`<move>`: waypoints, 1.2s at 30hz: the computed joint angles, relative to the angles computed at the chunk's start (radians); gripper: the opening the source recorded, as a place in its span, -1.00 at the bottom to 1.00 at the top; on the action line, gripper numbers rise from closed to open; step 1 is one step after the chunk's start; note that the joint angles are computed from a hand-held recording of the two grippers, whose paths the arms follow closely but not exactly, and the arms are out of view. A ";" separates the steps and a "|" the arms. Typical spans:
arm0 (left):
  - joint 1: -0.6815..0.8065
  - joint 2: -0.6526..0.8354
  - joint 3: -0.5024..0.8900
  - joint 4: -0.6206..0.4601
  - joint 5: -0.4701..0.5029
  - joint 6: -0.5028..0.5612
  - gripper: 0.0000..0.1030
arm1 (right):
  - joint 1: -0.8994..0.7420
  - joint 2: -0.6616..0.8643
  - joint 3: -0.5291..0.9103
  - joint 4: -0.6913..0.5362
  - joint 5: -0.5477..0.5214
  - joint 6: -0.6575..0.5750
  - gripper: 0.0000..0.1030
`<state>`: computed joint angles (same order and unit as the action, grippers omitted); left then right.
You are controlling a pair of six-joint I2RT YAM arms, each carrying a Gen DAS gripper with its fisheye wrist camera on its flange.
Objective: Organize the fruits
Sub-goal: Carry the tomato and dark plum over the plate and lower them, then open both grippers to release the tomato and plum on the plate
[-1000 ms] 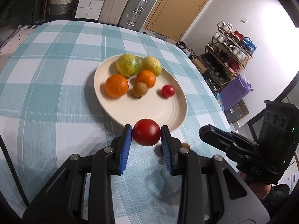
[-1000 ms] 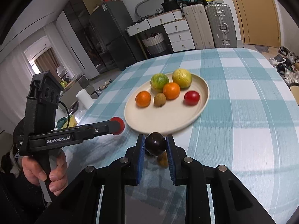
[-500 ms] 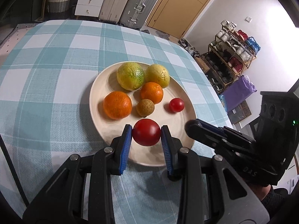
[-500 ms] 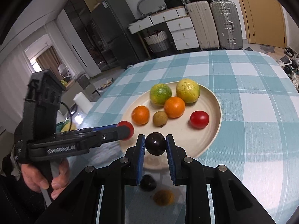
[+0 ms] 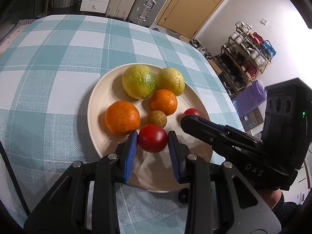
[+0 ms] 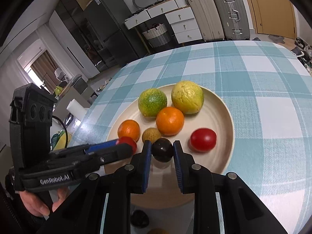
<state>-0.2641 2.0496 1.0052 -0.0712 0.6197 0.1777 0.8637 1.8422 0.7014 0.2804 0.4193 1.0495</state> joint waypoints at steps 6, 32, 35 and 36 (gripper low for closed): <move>-0.009 -0.044 -0.041 0.052 -0.023 -0.039 -0.43 | -0.028 0.018 0.011 0.023 0.004 -0.041 -0.34; 0.013 -0.281 -0.308 0.086 -0.088 -0.009 -0.32 | 0.258 -0.211 -0.154 -0.175 0.318 0.259 0.45; 0.003 -0.308 -0.342 0.102 -0.125 -0.011 -0.13 | 0.292 -0.203 -0.141 -0.217 0.331 0.301 0.45; 0.000 -0.316 -0.352 0.105 -0.141 -0.012 -0.05 | 0.303 -0.200 -0.134 -0.235 0.337 0.314 0.45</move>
